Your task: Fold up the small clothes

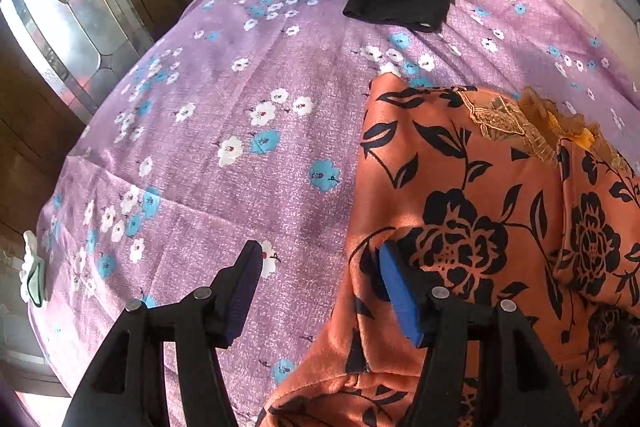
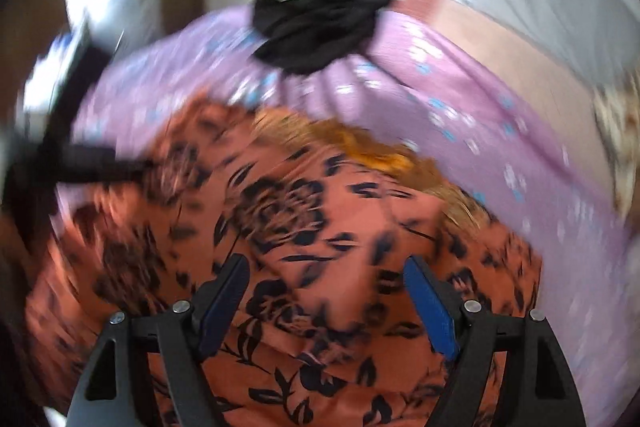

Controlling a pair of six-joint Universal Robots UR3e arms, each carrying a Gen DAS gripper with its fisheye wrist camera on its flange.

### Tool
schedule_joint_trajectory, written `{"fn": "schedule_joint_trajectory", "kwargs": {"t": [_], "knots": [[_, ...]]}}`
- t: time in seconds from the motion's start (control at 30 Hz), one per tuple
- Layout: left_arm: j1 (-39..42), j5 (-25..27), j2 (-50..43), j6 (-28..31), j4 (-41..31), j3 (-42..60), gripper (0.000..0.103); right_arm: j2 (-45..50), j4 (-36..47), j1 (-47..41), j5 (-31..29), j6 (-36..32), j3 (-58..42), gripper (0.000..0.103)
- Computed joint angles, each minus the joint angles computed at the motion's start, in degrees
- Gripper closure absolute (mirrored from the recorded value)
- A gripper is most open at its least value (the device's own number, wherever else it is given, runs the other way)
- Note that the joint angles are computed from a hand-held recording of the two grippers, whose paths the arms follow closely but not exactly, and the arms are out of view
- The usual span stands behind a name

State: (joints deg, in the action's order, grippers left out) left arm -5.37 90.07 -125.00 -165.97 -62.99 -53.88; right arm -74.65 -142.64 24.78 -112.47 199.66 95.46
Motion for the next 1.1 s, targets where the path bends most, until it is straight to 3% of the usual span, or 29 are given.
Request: {"fn": "schedule_joint_trajectory", "kwargs": {"t": [0.13,0.2,0.27,0.33,0.4,0.53,0.67,0.7,0.73,0.83,0.9,1.0,1.03,1.1], "knots": [[0.6,-1.1,-1.3,-0.3,-1.6,2.2,0.038,12.5,-0.9,3.1,-6.5,-5.0,-9.3,0.021],[0.1,-0.7,0.5,0.5,1.1,-1.8,0.038,16.7,-2.2,2.7,-8.4,-3.5,-11.6,0.023],[-0.1,-0.3,1.0,1.3,2.5,-3.1,0.037,17.0,-6.3,0.9,-5.8,0.9,-9.6,0.025],[-0.3,-0.2,1.1,1.5,2.7,-3.3,0.037,14.1,-9.0,-1.9,0.5,4.8,-5.9,0.059],[-0.1,-0.3,1.0,1.1,2.0,-2.8,0.037,11.8,-8.8,-2.6,1.8,7.8,-4.4,0.088],[-0.4,0.5,1.0,0.8,2.4,-2.9,0.037,1.0,-16.9,-7.7,7.5,15.5,8.3,0.094],[-0.9,2.0,1.1,0.8,4.3,-3.9,0.031,-18.7,-22.2,-18.5,14.9,24.0,26.8,0.095],[-1.0,2.6,1.1,0.8,5.0,-4.2,0.029,-24.5,-19.9,-22.8,19.3,23.4,30.2,0.095],[-1.1,2.8,1.0,0.9,5.4,-4.4,0.028,-30.5,-19.0,-26.3,19.7,25.9,35.1,0.095],[-1.4,3.6,1.0,0.8,6.0,-4.5,0.027,-48.5,-5.6,-38.8,25.9,25.0,43.7,0.095],[-1.8,4.5,1.0,0.8,6.8,-4.9,0.027,-60.5,8.4,-50.1,33.3,20.1,47.0,0.094],[-3.4,7.7,1.0,0.4,9.2,-5.5,0.027,-76.1,35.9,-66.8,43.9,7.2,46.6,0.090],[-4.2,9.3,1.0,0.4,10.7,-6.0,0.027,-77.8,41.7,-69.1,43.6,5.3,45.0,0.090],[-5.8,11.9,1.2,0.9,13.7,-7.2,0.027,-76.2,41.5,-66.4,37.6,6.2,42.6,0.090]]}}
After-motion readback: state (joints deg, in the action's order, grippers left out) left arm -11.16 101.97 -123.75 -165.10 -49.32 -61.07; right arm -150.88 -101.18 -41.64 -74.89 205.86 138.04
